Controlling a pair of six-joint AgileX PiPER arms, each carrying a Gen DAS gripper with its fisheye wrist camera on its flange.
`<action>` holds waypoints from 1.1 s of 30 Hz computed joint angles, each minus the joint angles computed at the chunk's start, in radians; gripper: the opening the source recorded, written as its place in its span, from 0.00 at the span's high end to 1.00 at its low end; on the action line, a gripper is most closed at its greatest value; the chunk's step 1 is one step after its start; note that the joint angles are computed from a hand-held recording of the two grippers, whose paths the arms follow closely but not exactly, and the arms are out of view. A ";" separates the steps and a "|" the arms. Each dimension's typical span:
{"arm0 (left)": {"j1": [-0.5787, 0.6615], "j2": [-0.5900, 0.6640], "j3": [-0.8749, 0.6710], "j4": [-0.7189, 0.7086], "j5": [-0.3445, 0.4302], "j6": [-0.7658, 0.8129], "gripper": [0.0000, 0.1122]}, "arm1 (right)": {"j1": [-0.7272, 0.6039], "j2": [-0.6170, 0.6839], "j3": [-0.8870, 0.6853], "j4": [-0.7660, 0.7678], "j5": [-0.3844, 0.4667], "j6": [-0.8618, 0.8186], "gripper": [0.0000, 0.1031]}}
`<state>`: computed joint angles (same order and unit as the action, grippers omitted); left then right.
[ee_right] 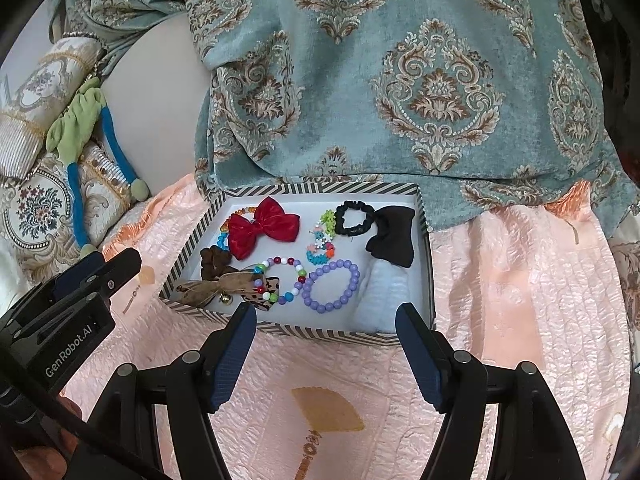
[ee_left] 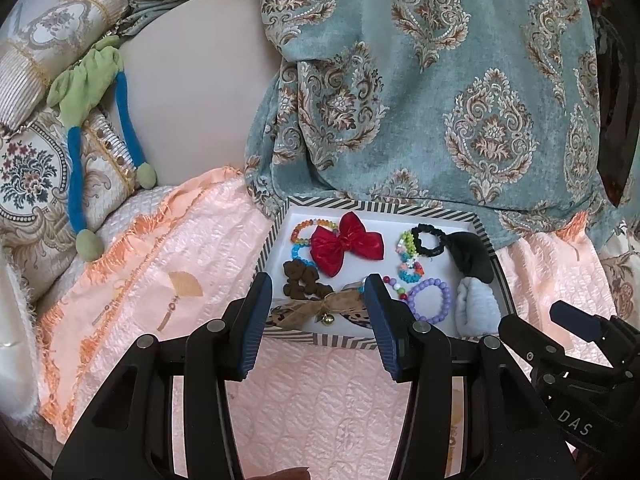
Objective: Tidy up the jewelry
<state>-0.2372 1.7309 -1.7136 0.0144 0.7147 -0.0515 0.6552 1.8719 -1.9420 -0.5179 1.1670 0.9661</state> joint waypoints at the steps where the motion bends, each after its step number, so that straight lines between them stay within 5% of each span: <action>1: 0.000 0.001 0.000 -0.004 -0.001 0.002 0.57 | 0.001 0.001 -0.003 -0.001 0.001 -0.001 0.32; 33: 0.003 0.004 -0.004 -0.013 -0.009 0.014 0.57 | 0.002 0.001 -0.003 0.011 -0.012 -0.006 0.32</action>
